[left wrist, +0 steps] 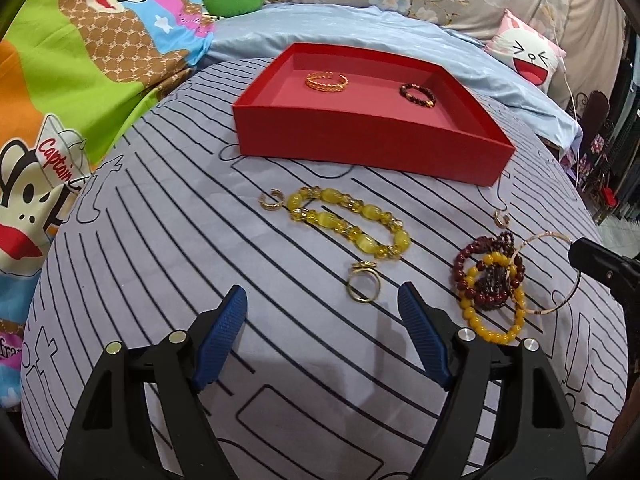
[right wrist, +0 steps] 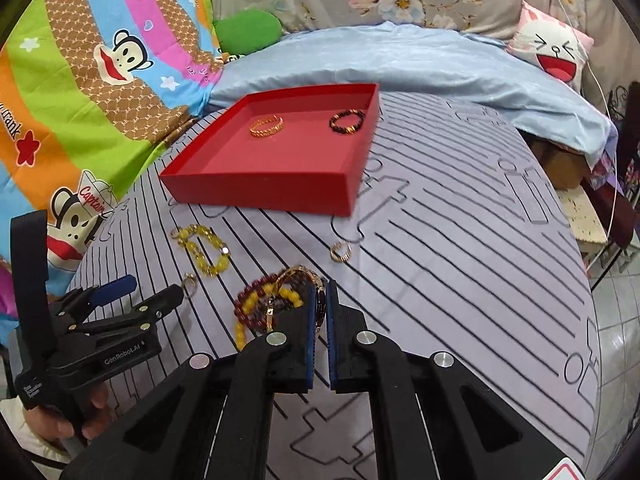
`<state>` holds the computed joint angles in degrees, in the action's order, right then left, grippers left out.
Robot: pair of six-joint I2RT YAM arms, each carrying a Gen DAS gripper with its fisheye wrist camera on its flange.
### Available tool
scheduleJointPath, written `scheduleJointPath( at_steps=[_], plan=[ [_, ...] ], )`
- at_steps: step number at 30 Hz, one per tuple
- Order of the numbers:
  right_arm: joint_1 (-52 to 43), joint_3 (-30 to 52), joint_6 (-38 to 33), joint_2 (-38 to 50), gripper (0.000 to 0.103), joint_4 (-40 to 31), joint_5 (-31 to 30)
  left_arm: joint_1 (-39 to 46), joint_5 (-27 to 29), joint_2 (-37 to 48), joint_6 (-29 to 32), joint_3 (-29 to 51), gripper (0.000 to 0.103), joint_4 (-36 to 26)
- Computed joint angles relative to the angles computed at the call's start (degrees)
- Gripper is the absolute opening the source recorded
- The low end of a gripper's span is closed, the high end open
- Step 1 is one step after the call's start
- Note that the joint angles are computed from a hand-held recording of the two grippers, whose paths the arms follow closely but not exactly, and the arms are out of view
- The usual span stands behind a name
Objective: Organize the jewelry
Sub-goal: 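Move the right tool to the thin gold hoop bangle and grasp it, then grasp the small gold ring with the left tool while the right tool holds the bangle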
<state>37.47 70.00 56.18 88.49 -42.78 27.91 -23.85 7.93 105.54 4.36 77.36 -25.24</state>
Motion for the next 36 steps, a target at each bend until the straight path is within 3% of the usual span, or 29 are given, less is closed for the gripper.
scheduleJointPath(
  at_steps=[7,14,27,36],
  plan=[
    [1.2,-0.8,1.1,-0.8,0.005,0.2,0.3,-1.7,-0.8,1.9,-0.5,0.8,0.056,1.0],
    [1.0,0.2,0.1,-0.2,0.005,0.9,0.0,-1.4,1.4,2.0,0.1,1.1,0.019,0.8],
    [-0.1,6.0,-4.0,0.7,0.005,-0.5,0.8,-0.2,5.8,0.5,0.3,4.7,0.019,-3.9],
    [-6.6,21.1,-15.9,6.4,0.004,0.2,0.0,0.9,7.6,5.8,0.4,22.4,0.019,-10.2]
  ],
)
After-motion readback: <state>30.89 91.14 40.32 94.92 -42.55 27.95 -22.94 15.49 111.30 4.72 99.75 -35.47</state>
